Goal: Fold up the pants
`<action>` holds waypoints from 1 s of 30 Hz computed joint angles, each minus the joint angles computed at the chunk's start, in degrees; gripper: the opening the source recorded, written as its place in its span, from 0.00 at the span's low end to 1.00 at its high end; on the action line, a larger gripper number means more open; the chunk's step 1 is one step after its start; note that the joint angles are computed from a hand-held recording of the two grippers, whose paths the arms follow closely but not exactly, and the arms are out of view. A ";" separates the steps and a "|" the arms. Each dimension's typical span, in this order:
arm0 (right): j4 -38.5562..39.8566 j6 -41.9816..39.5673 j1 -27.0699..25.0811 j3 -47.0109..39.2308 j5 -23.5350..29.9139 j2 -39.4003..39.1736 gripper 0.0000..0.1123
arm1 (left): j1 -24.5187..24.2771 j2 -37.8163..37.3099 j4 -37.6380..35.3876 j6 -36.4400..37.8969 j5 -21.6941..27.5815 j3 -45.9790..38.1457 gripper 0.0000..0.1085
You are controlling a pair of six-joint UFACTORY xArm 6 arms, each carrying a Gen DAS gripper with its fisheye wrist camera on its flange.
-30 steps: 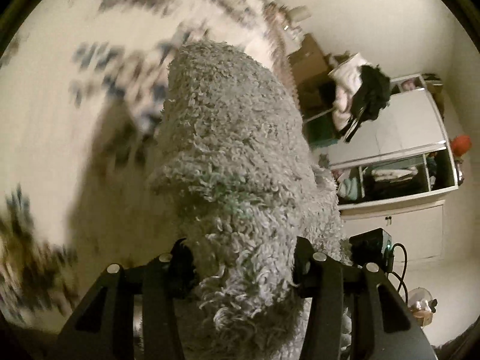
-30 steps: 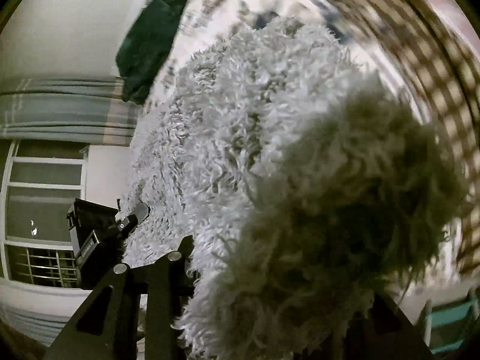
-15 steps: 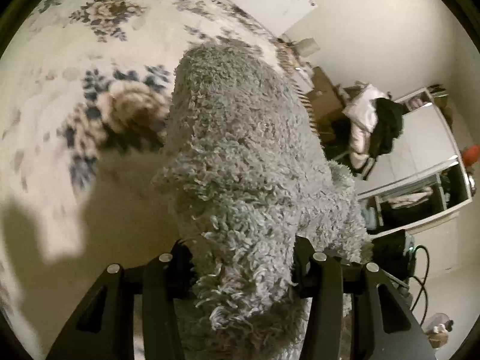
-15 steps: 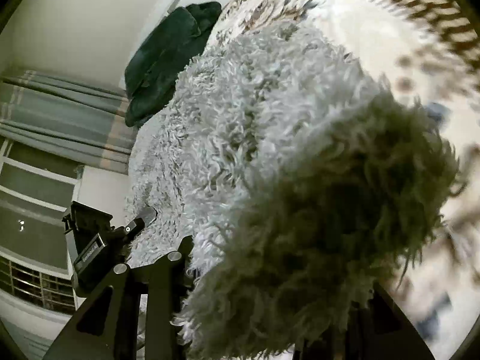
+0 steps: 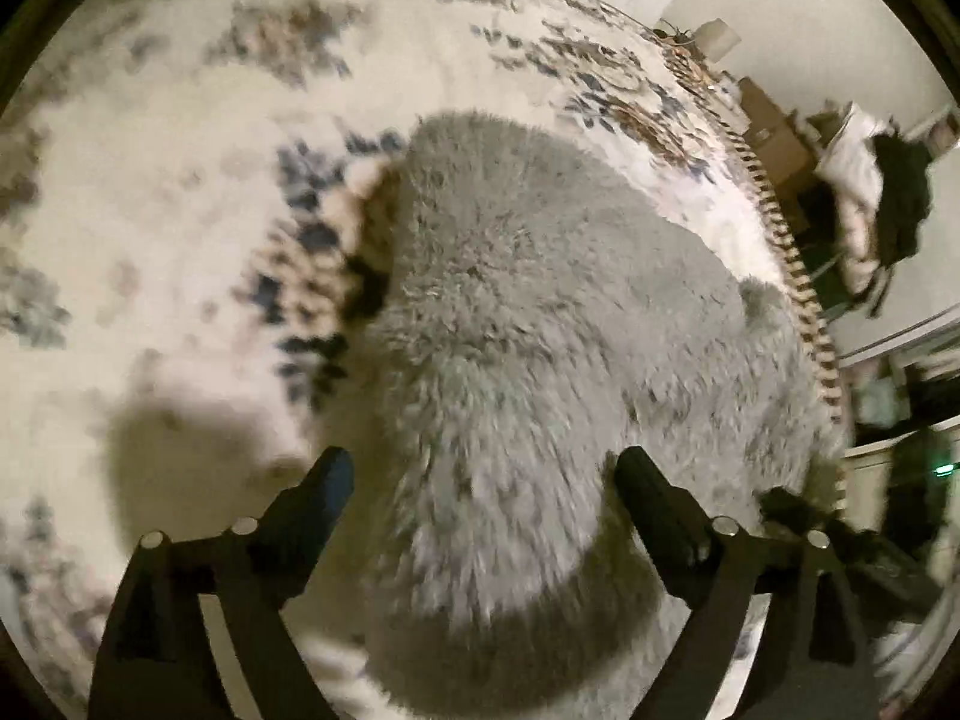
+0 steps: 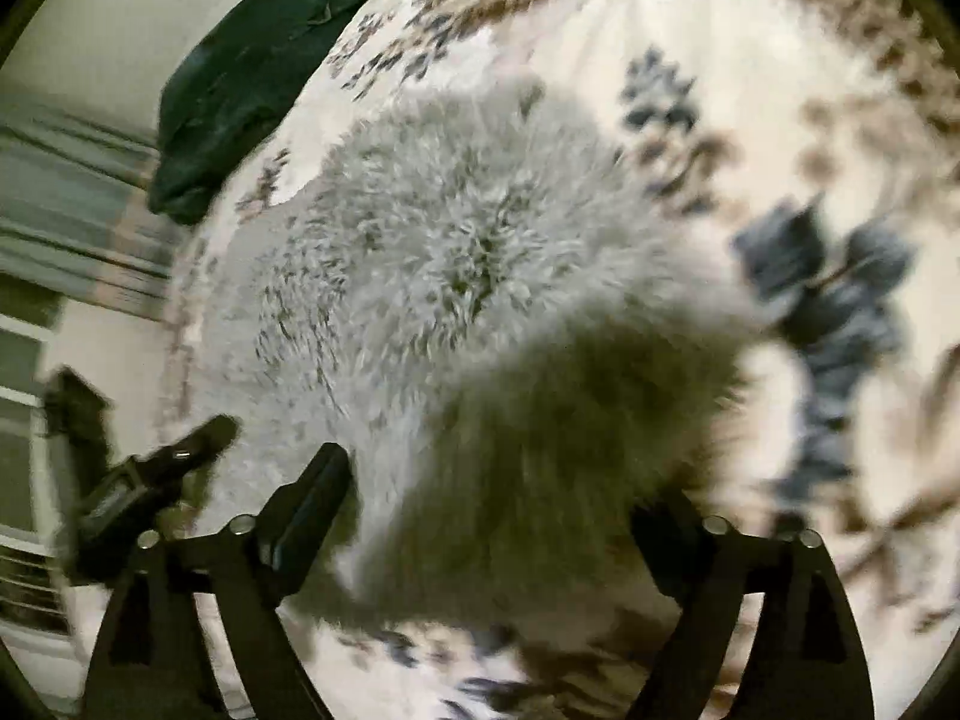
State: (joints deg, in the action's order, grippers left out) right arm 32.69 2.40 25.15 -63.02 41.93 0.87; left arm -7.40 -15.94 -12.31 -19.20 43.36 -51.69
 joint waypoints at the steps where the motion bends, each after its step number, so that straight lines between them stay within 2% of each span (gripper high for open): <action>1: -4.55 3.65 0.77 0.02 -0.19 -1.13 0.86 | -0.67 -0.49 2.92 -2.14 1.44 -0.63 0.91; 4: -19.28 13.39 1.85 0.34 0.03 -5.17 0.87 | -3.68 -2.70 12.17 -8.82 6.63 -1.84 0.91; 6: -29.70 17.89 1.45 -0.93 3.17 -8.09 0.89 | -5.83 -3.87 16.02 -11.73 9.06 -2.76 0.91; 9: -40.17 23.26 3.62 -2.90 8.34 -12.42 0.89 | -9.59 -5.85 21.39 -16.81 13.90 -5.01 0.91; 12: -43.77 25.37 5.22 -4.28 13.25 -16.82 0.89 | -13.23 -7.05 26.06 -20.96 19.17 -8.26 0.91; 15: -44.13 24.89 6.03 -7.46 19.85 -20.88 0.89 | -18.11 -8.99 30.26 -25.13 25.73 -12.59 0.91; 21: -45.95 23.53 9.50 -17.72 32.53 -26.58 0.89 | -29.35 -9.46 36.89 -31.96 39.56 -25.24 0.91; 27: -49.55 21.33 14.03 -34.51 46.61 -28.44 0.89 | -46.21 -4.14 46.92 -38.99 58.18 -45.44 0.91; 28: -50.29 21.14 15.14 -38.31 49.34 -27.87 0.90 | -50.73 -1.66 50.20 -39.92 63.23 -51.36 0.91; 30: -53.30 20.82 19.36 -48.68 56.27 -25.48 0.92 | -56.76 1.93 54.44 -41.08 69.12 -59.41 0.91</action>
